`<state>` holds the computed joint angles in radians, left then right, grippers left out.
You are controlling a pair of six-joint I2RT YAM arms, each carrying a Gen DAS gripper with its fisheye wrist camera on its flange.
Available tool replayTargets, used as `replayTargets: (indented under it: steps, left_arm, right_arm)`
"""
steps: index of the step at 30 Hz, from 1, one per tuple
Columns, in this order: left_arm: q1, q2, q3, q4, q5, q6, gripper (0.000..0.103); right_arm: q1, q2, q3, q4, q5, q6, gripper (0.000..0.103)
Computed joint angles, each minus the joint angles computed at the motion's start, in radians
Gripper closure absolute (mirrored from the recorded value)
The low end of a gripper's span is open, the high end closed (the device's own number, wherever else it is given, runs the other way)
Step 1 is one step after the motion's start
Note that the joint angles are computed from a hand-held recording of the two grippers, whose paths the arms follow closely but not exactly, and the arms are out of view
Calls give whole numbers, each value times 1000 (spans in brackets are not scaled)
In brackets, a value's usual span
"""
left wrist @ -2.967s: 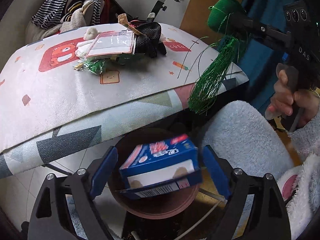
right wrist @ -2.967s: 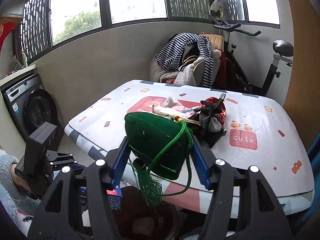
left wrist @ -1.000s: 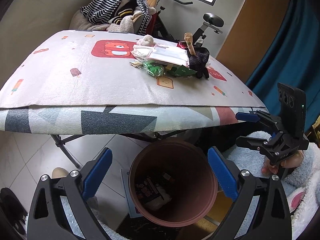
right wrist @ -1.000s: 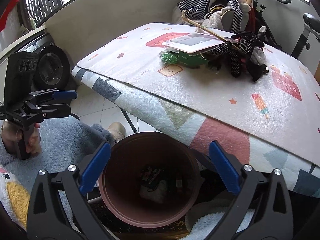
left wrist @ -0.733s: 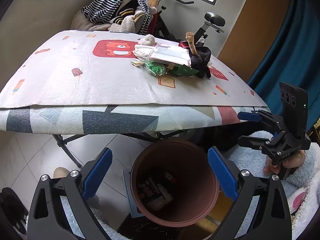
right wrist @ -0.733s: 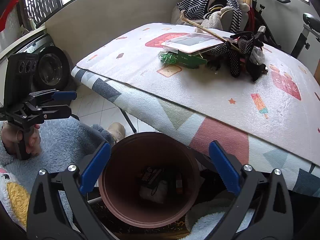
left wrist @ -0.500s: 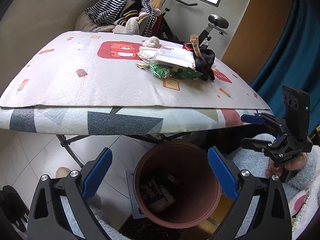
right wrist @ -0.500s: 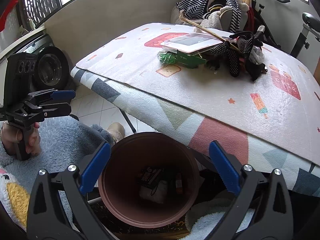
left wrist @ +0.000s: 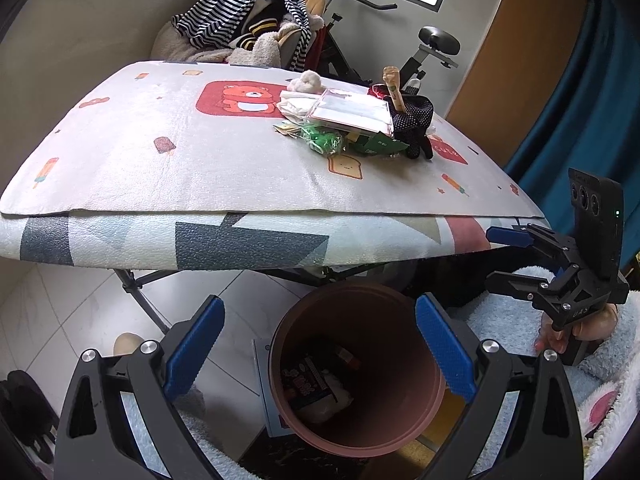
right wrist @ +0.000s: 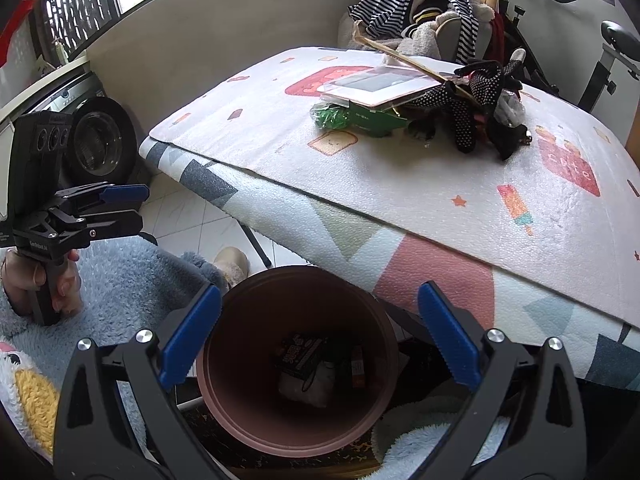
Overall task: Collect trash
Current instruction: 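Move the left tool back over the table toward the clear card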
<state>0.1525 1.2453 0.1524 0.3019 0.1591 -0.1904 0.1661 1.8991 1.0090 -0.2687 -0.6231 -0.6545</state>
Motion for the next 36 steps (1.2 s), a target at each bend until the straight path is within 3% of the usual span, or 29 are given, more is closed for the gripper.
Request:
replayTargets:
  steps: [8, 16, 20, 25, 28, 36]
  left_arm:
    - [-50, 74, 141, -75, -38, 96, 9]
    - [-108, 329, 446, -69, -41, 195, 6]
    - [-121, 508, 688, -179, -56, 245, 6]
    - [-108, 683, 936, -290, -76, 262, 6]
    - [-93, 762, 1059, -358, -32, 267, 6]
    - [-69, 924, 1305, -498, -36, 216, 6]
  right_arm:
    - [-11, 0, 35, 13, -1, 63, 6]
    - [-50, 58, 201, 17, 18, 244, 6]
    - [-65, 151, 373, -63, 29, 314, 6]
    - [-75, 201, 451, -45, 52, 331, 6]
    - [-84, 244, 513, -64, 39, 333, 6]
    - [-103, 303, 581, -98, 27, 322, 6]
